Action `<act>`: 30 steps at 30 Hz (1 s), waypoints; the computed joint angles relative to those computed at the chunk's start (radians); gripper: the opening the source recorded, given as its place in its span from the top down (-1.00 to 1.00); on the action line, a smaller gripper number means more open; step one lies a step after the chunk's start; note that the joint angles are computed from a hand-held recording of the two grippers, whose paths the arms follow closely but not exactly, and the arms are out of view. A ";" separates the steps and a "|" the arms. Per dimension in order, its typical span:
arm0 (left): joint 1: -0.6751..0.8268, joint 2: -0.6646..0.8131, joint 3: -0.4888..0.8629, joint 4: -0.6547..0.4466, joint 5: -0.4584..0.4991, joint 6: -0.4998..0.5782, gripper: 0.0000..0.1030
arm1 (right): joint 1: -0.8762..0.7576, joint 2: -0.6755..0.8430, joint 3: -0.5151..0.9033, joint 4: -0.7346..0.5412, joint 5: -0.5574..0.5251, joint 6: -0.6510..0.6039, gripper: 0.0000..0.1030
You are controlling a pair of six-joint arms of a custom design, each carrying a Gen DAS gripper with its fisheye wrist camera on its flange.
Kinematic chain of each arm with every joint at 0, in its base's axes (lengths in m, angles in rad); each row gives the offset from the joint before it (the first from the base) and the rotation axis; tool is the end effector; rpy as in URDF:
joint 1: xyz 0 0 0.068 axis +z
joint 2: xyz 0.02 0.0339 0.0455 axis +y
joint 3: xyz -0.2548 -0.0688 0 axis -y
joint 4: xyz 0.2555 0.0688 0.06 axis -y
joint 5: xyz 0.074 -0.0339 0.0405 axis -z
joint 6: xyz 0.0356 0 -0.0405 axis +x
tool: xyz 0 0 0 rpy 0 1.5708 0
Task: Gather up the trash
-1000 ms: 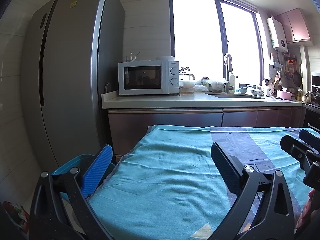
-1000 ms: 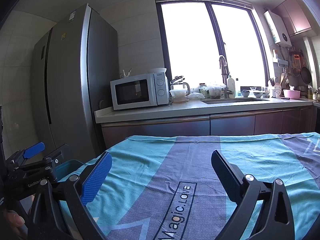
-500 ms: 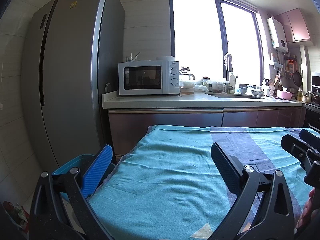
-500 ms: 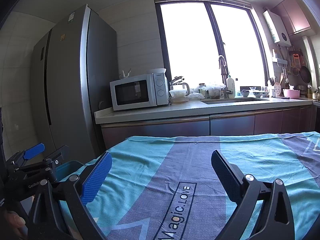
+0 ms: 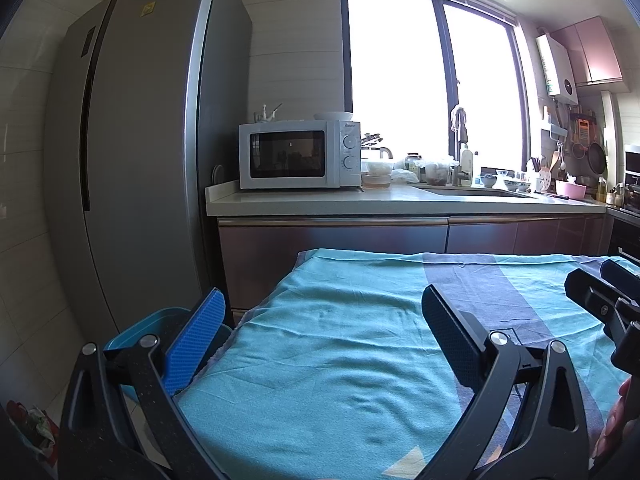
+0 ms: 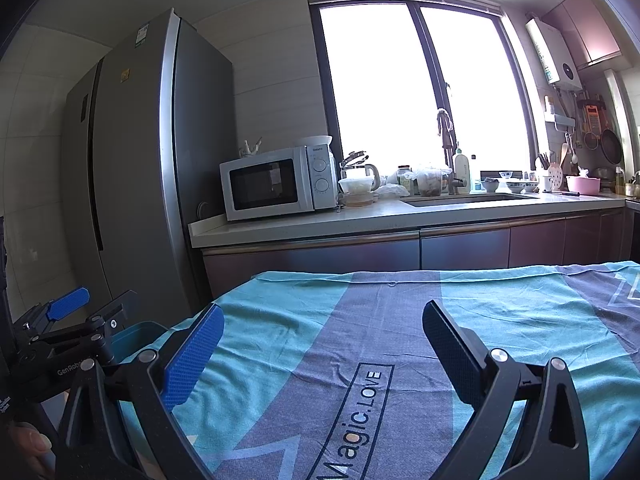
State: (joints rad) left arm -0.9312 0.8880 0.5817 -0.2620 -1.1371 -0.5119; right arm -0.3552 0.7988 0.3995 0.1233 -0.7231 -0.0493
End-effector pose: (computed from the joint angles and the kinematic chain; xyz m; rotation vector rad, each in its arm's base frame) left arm 0.1429 -0.1379 0.2435 -0.2286 1.7889 0.2004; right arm 0.1937 -0.0467 0.2246 -0.2244 1.7780 0.3766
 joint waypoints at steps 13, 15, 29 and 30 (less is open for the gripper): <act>0.000 0.004 0.004 -0.002 -0.002 0.000 -0.89 | 0.003 -0.006 -0.002 -0.005 0.002 0.002 -0.87; 0.000 0.004 0.003 -0.001 -0.002 -0.001 -0.89 | 0.003 -0.009 -0.003 -0.003 0.003 0.003 -0.87; 0.009 0.013 0.005 0.007 0.005 0.004 -0.89 | 0.013 -0.006 -0.004 0.000 0.012 0.006 -0.87; 0.009 0.012 0.003 0.010 0.005 0.005 -0.89 | 0.012 -0.004 -0.002 -0.002 0.010 0.005 -0.87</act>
